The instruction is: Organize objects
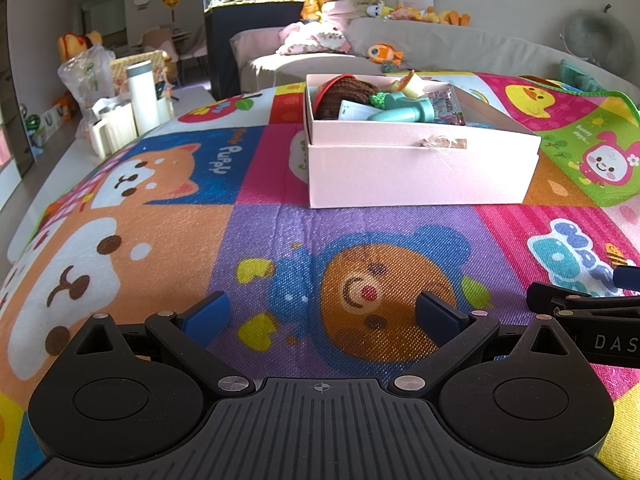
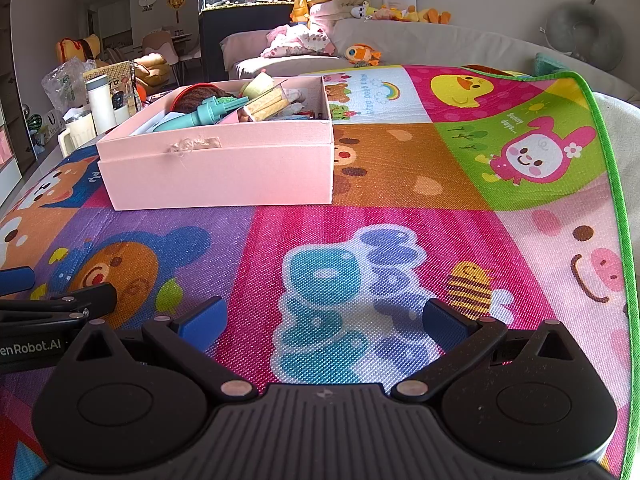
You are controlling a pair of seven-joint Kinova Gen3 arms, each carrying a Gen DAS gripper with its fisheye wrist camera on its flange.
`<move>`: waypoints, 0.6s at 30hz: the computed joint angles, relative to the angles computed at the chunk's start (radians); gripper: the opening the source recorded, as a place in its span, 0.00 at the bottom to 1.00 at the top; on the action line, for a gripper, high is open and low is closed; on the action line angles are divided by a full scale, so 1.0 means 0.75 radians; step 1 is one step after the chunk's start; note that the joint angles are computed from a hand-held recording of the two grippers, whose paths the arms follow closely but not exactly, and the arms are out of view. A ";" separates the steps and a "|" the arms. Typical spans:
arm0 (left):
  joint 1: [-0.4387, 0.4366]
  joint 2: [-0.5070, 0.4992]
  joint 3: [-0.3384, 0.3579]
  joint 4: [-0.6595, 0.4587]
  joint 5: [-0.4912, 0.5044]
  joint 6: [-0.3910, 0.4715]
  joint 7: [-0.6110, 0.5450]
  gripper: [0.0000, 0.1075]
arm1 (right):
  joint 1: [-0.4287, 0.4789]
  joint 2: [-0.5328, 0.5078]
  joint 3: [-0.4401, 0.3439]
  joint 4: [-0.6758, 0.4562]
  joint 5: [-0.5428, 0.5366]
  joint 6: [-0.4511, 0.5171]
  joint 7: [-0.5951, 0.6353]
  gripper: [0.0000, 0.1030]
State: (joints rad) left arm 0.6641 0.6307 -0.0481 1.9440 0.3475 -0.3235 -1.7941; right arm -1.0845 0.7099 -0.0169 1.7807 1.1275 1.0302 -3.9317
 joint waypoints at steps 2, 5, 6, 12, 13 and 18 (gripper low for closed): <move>-0.009 -0.001 0.009 0.006 -0.007 -0.006 0.004 0.95 | 0.000 0.001 0.000 -0.001 0.000 0.001 0.000 1.00; -0.010 -0.001 0.010 0.006 -0.004 -0.006 0.006 0.95 | 0.001 0.000 -0.001 0.001 0.001 0.000 0.000 1.00; -0.008 -0.003 0.011 0.011 -0.002 -0.010 0.007 0.95 | 0.001 -0.001 -0.001 0.002 0.001 0.000 0.000 1.00; -0.009 -0.003 0.011 0.016 -0.001 -0.014 0.006 0.95 | 0.001 -0.001 -0.001 0.001 0.001 0.000 -0.001 1.00; -0.013 -0.004 0.015 0.016 -0.004 -0.015 0.008 0.95 | 0.001 -0.001 -0.001 0.001 0.001 0.000 -0.001 1.00; -0.027 -0.004 0.028 0.020 -0.015 -0.020 0.015 0.95 | 0.001 0.000 -0.001 0.001 0.001 0.000 -0.001 1.00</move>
